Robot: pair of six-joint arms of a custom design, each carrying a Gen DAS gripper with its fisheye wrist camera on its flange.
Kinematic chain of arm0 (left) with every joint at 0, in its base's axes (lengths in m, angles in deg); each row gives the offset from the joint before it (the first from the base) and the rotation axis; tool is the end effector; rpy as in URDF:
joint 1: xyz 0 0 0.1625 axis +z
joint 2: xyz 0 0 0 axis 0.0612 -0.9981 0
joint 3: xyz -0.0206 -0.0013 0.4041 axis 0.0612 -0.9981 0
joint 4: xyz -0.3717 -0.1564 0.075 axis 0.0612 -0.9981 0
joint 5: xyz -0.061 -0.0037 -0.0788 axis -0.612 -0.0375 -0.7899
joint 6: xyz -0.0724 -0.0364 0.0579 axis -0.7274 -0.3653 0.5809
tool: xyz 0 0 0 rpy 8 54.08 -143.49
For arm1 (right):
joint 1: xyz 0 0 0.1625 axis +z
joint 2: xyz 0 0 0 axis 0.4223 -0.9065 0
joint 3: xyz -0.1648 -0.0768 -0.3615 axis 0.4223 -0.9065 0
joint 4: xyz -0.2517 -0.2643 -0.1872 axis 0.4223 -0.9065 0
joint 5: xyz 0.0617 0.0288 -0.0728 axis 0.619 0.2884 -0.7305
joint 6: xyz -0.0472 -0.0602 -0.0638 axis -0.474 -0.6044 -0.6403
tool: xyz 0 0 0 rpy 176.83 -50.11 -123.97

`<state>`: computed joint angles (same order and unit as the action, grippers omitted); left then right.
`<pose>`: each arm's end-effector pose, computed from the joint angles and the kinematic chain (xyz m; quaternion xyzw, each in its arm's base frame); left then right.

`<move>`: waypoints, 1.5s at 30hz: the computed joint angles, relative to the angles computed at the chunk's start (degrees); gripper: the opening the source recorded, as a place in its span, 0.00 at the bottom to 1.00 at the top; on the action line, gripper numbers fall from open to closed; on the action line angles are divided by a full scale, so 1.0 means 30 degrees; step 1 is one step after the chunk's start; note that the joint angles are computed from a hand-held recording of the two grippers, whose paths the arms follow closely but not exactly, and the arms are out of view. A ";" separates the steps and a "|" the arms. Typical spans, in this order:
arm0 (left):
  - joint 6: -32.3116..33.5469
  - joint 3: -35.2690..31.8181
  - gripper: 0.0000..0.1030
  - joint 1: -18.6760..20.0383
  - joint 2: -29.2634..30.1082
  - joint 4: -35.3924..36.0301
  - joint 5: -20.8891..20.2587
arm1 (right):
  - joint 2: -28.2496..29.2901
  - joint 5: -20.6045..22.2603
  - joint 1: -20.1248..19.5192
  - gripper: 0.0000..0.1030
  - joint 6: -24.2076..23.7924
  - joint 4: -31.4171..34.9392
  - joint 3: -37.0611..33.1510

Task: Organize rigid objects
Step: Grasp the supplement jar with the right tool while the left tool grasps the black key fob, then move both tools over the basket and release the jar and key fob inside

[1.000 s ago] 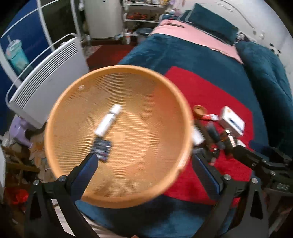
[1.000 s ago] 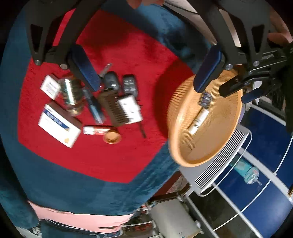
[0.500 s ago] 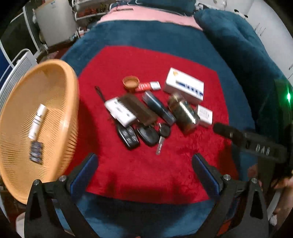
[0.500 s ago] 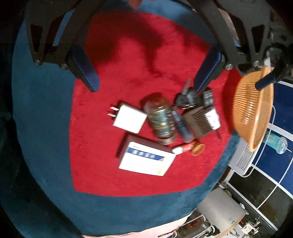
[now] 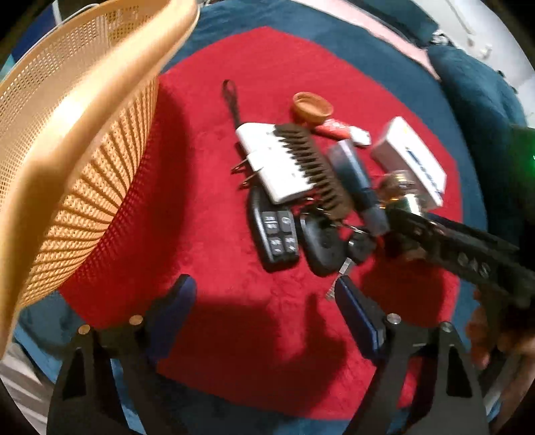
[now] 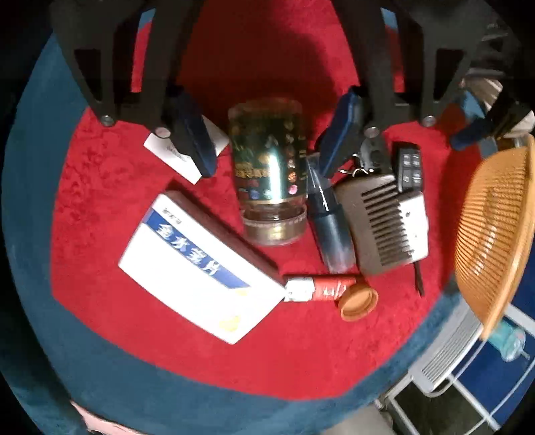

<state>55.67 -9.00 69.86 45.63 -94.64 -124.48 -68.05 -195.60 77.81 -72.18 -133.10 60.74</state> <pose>-0.0327 -0.7841 0.1942 0.0006 0.9476 -0.1315 0.2910 0.2662 -0.8351 -0.0137 0.1095 -0.9431 0.0874 0.3015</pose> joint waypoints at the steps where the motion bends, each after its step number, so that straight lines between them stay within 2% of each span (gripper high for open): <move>1: -0.0033 -0.0143 0.82 -0.0022 0.0221 -0.0040 0.0397 | -0.0001 -0.0170 0.0072 0.46 -0.0425 -0.0191 0.0140; 2: 0.0060 -0.0226 0.82 -0.0060 0.0393 -0.0203 0.0757 | -0.0172 -0.0166 0.0115 0.46 -0.0359 -0.0058 0.0444; 5: 0.0296 -0.0627 0.77 -0.0196 0.1030 -0.0822 0.1975 | -0.1720 0.0900 0.0047 0.46 0.0153 -0.1250 0.3246; 7: 0.0213 -0.1161 0.66 -0.0195 0.1525 -0.0865 0.2585 | -0.2632 0.1372 -0.0058 0.46 0.0620 -0.1742 0.4822; 11: 0.0768 -0.2287 0.61 -0.0170 0.2441 -0.0717 0.2967 | -0.3964 0.1961 -0.0199 0.46 0.0874 -0.2599 0.7276; 13: 0.1578 -0.2409 0.34 -0.0171 0.2526 -0.0528 0.2876 | -0.4032 0.1817 -0.0166 0.47 0.0741 -0.2578 0.7409; 15: 0.2244 -0.1727 0.34 -0.0171 0.2096 -0.0997 0.2471 | -0.3859 0.1715 -0.0171 0.48 0.0737 -0.2179 0.6955; 20: 0.2106 0.1299 0.34 -0.0097 -0.0243 -0.1706 0.0691 | -0.3102 0.1566 -0.0318 0.46 0.1431 -0.1197 0.5755; 25: 0.2764 0.3743 0.35 -0.0247 -0.2088 -0.2636 0.0161 | -0.4026 0.1596 -0.0213 0.46 0.1284 -0.2271 0.7558; 27: 0.3342 0.4057 0.37 -0.0343 -0.2136 -0.3227 0.0296 | -0.4248 0.1839 -0.0212 0.46 0.1379 -0.2180 0.7949; 28: 0.3472 0.3813 0.42 -0.0392 -0.1912 -0.3217 0.0465 | -0.4266 0.1798 -0.0205 0.46 0.1344 -0.2111 0.8024; 29: 0.3335 0.3313 0.51 -0.0397 -0.1560 -0.2818 0.0600 | -0.4246 0.1645 -0.0189 0.46 0.1269 -0.2076 0.8075; 30: 0.3185 0.2543 0.52 -0.0261 -0.1055 -0.2270 0.0726 | -0.4102 0.1445 -0.0162 0.46 0.1284 -0.1968 0.7913; 32: 0.2831 0.1808 0.51 -0.0105 -0.0515 -0.1501 0.1009 | -0.3542 0.1234 -0.0113 0.48 0.1695 -0.1392 0.7018; 34: 0.2889 0.1706 0.36 -0.0108 -0.0424 -0.1555 0.1329 | -0.3313 0.1051 -0.0087 0.46 0.1807 -0.1223 0.6653; 37: 0.2742 0.1286 0.37 0.0045 -0.0690 -0.1160 0.0019 | -0.3299 0.1651 -0.0048 0.46 0.2204 -0.1225 0.6442; 40: 0.3609 0.1876 0.37 -0.0140 -0.1610 -0.1957 -0.0790 | -0.4600 0.3168 -0.0178 0.46 0.2726 -0.2229 0.8139; 45: 0.5374 0.3075 0.37 -0.0856 -0.3209 -0.3470 -0.1751 | -0.6015 0.4501 0.0048 0.46 0.2971 -0.3851 0.9971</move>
